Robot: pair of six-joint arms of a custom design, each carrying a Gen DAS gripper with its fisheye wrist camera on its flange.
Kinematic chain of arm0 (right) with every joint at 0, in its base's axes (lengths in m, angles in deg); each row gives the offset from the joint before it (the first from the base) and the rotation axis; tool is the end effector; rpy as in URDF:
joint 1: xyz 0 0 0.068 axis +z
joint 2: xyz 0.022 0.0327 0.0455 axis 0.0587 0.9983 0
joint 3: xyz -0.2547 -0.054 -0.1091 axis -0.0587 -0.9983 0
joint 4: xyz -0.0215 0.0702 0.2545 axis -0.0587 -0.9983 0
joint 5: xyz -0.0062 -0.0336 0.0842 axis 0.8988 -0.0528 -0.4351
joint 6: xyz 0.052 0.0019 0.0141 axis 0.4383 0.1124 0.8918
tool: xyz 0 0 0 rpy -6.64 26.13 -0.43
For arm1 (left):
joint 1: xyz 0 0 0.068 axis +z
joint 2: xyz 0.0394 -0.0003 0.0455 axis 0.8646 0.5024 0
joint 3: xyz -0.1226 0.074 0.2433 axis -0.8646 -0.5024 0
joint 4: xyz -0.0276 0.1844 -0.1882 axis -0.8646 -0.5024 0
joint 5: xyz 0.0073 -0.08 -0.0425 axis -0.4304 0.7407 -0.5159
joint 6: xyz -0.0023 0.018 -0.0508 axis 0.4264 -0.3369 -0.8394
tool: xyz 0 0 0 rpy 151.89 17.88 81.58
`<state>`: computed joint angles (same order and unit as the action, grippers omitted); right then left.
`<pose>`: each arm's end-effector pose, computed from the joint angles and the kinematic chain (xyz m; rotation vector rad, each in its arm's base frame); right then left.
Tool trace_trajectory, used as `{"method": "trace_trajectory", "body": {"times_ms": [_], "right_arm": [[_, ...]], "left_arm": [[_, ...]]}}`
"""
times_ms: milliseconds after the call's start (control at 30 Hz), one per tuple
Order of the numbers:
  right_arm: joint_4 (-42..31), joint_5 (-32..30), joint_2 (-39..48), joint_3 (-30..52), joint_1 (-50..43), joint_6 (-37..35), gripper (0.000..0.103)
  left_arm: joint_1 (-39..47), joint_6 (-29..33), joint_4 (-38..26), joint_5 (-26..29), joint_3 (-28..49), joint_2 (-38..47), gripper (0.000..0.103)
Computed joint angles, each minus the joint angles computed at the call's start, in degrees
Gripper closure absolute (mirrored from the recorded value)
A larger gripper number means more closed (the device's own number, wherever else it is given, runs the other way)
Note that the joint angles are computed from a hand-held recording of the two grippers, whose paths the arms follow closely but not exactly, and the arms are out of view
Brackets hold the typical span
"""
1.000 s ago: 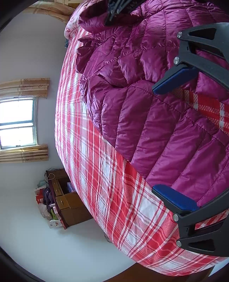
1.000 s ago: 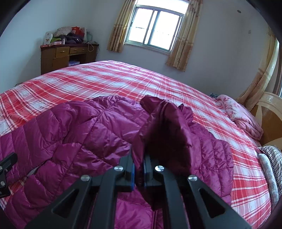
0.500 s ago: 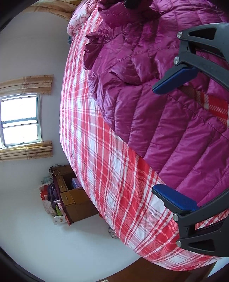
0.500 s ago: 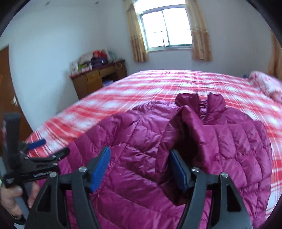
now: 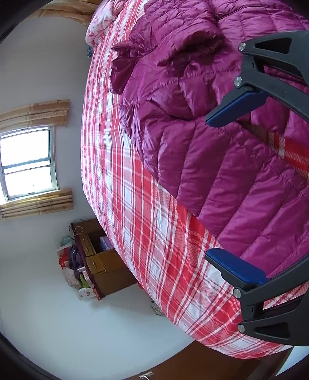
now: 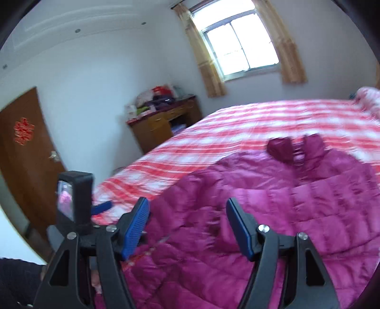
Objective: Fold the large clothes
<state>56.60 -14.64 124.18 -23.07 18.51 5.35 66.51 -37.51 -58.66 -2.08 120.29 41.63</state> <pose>0.3108 0.0983 0.1347 -0.3787 2.0209 0.6525 0.3195 0.0457 0.1035 -0.2626 2.2329 0.3271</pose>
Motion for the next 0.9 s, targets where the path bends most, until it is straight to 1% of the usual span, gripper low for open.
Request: {"method": "trace_trajectory", "body": {"times_ms": [67, 100, 133, 167, 200, 267, 300, 333, 400, 500, 567, 633, 667, 733, 767, 800, 833, 900], "right_arm": [[-6.99, 6.63, 3.69, 4.63, -0.67, 1.23, 0.034], [-10.65, 8.35, 6.18, 7.59, -1.06, 2.21, 0.049], [-14.98, 10.31, 9.45, 11.52, -1.34, 3.12, 0.067], [-18.97, 12.8, 12.51, 15.4, -1.01, 3.91, 0.07], [-22.12, 14.03, 15.13, 18.76, -0.7, 3.98, 0.072], [-23.3, 13.84, 18.52, 22.16, 0.91, 3.51, 0.072], [-23.98, 15.05, 19.32, 23.2, 2.29, 3.15, 0.072], [-24.24, 16.42, 19.94, 23.93, 3.82, 3.09, 0.072], [-23.48, 16.71, 20.8, 24.51, 5.72, 3.39, 0.072], [-22.25, 17.36, 21.88, 24.77, 7.1, 2.97, 0.072], [-20.37, 15.32, 23.86, 25.13, 6.43, 2.98, 0.071], [-19.41, 12.32, 25.41, 25.94, 4.99, 4.43, 0.071], [-17.93, 10.38, 25.08, 24.28, 3.68, 4.64, 0.071], [-16.75, 8.46, 24.42, 23.04, 2.75, 4.86, 0.071], [-15.72, 7.84, 24.35, 22.38, 2.6, 5.18, 0.072], [-15.0, 6.95, 23.72, 21.3, 2.02, 5.16, 0.072], [-14.36, 6.4, 23.78, 21.07, 1.84, 5.47, 0.072], [-12.92, 5.44, 22.99, 19.46, 1.42, 6.0, 0.071]], "left_arm": [[0.29, -0.9, -1.16, 0.13, 1.18, 0.75, 0.001], [0.08, -1.32, -2.2, 0.24, 1.83, 0.92, 0.001], [-0.23, -1.64, -3.01, 0.56, 2.23, 0.85, 0.001], [-0.78, -1.85, -3.32, 0.7, 2.26, 0.45, 0.001], [-1.62, -1.76, -3.09, 0.25, 1.98, -0.13, 0.001], [-3.48, -1.18, -2.63, -1.01, 1.63, -1.22, 0.001], [-4.32, -1.05, -2.3, -1.46, 1.48, -1.78, 0.001], [-5.19, -1.16, -1.94, -1.92, 1.58, -2.08, 0.001], [-6.97, -1.24, -2.08, -2.72, 2.58, -1.99, 0.001], [-10.8, -0.87, -3.13, -4.72, 5.95, 0.61, 0.001], [-13.25, -0.17, -3.08, -6.34, 8.29, 3.6, 0.001], [-15.65, 0.39, -1.86, -10.37, 10.69, 7.73, 0.001], [-16.41, 0.9, -1.99, -12.11, 12.4, 10.14, 0.001], [-16.97, 0.79, -4.06, -16.29, 16.39, 14.94, 0.001], [-16.82, 0.7, -5.69, -17.33, 18.19, 16.75, 0.001], [-16.38, 0.41, -7.6, -17.8, 19.97, 18.5, 0.001], [-15.71, -0.34, -8.85, -17.04, 20.83, 19.38, 0.001], [-14.39, -2.18, -10.88, -14.28, 21.41, 19.39, 0.001]]}}
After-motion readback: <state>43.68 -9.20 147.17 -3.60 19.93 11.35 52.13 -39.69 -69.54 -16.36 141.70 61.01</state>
